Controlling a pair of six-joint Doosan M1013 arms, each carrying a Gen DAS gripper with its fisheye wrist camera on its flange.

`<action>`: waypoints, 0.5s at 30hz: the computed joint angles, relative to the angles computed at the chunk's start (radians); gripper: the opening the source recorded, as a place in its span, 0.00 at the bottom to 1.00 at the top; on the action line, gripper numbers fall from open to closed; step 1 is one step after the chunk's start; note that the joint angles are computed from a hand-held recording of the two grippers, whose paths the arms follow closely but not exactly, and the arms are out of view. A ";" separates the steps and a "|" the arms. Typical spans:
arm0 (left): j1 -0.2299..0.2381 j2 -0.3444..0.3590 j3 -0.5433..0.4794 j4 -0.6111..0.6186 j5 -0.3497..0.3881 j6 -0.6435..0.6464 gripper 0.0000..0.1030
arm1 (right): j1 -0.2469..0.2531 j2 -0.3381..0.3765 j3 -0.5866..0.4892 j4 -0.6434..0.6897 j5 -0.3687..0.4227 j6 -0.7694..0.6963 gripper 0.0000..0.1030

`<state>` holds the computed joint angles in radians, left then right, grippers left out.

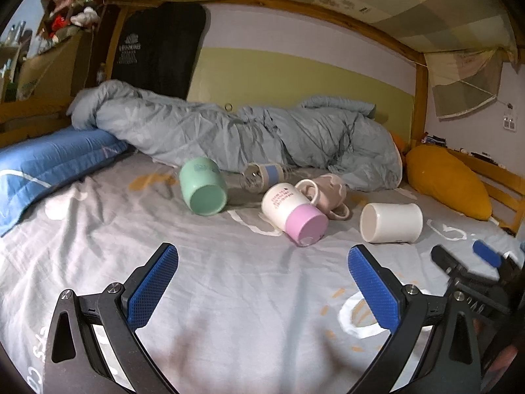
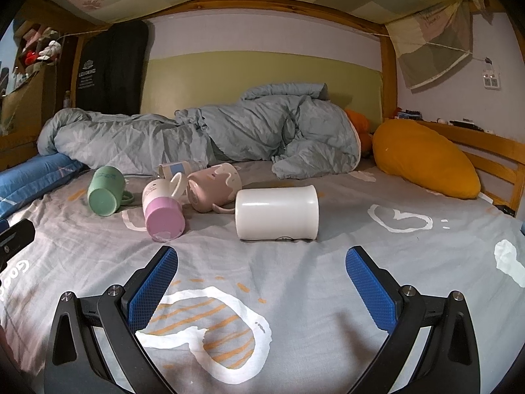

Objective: Flip cup upright

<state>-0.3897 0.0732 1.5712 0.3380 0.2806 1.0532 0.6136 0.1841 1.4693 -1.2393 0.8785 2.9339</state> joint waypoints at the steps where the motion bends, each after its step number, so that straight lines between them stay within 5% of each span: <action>1: 0.001 0.006 -0.021 -0.085 0.026 0.061 1.00 | 0.000 0.001 -0.002 0.004 0.004 0.000 1.00; 4: 0.017 0.039 -0.108 -0.391 0.123 0.297 1.00 | 0.003 0.005 -0.009 0.007 0.032 0.006 1.00; 8: 0.034 0.111 -0.274 -0.554 0.313 0.396 0.99 | 0.007 0.016 -0.025 0.010 0.087 0.011 1.00; 12: 0.081 0.238 -0.488 -0.756 0.574 0.364 0.92 | 0.009 0.020 -0.033 0.006 0.129 0.038 1.00; 15: 0.085 0.317 -0.617 -0.725 0.679 0.260 0.84 | 0.003 0.016 -0.032 0.018 0.136 0.062 1.00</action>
